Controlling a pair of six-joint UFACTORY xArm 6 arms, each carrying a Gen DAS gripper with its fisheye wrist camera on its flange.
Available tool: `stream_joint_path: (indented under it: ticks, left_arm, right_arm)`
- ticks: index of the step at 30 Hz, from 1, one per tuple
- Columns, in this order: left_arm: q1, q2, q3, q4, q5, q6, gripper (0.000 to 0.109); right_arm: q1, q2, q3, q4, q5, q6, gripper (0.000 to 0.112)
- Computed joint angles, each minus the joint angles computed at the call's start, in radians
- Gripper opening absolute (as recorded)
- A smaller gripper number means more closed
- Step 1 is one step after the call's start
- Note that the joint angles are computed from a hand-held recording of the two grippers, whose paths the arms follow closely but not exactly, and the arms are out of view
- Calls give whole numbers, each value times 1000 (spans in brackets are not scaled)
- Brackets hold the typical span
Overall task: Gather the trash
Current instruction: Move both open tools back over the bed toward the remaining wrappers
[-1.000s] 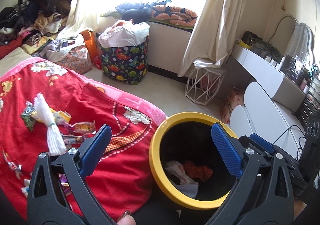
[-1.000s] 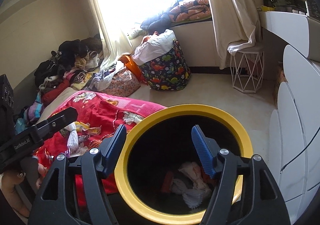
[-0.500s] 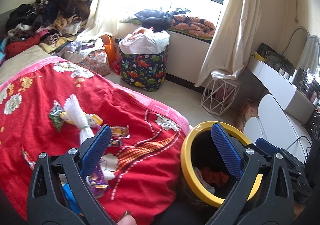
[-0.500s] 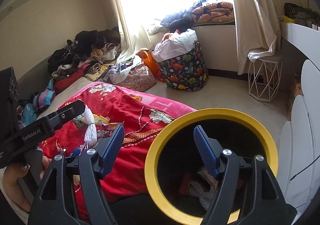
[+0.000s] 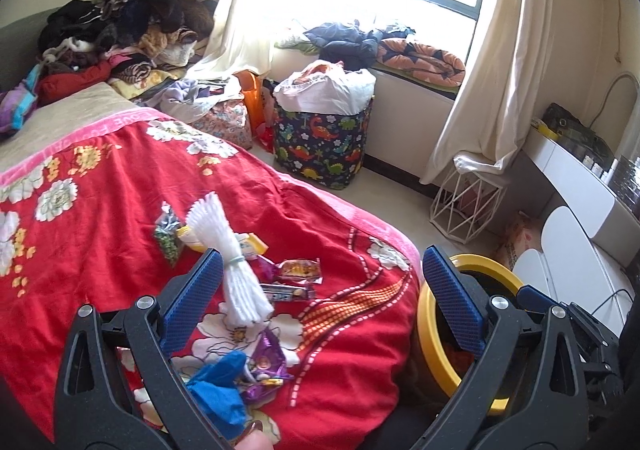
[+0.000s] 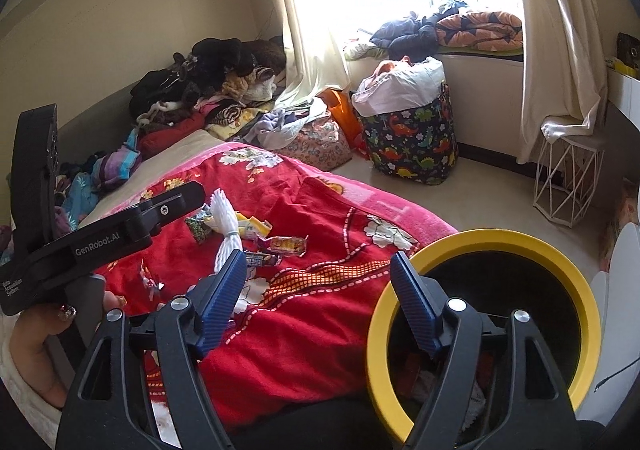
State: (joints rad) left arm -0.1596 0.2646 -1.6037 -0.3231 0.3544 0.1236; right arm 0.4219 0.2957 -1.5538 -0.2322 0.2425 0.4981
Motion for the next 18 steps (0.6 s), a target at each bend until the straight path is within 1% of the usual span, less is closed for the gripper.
stream_joint_path:
  ticks: [8,12,18]
  left_arm:
    - [58,15,-10,21,9,-58,92]
    - [91,22,-12,31,14,-89,92]
    - [124,49,-36,42,29,-126,92]
  right_arm:
    - [45,97,-129,126,63,-167,72]
    - [64,142,-183,177,95,-227,72]
    - [86,222,-292,269,161,-335,72]
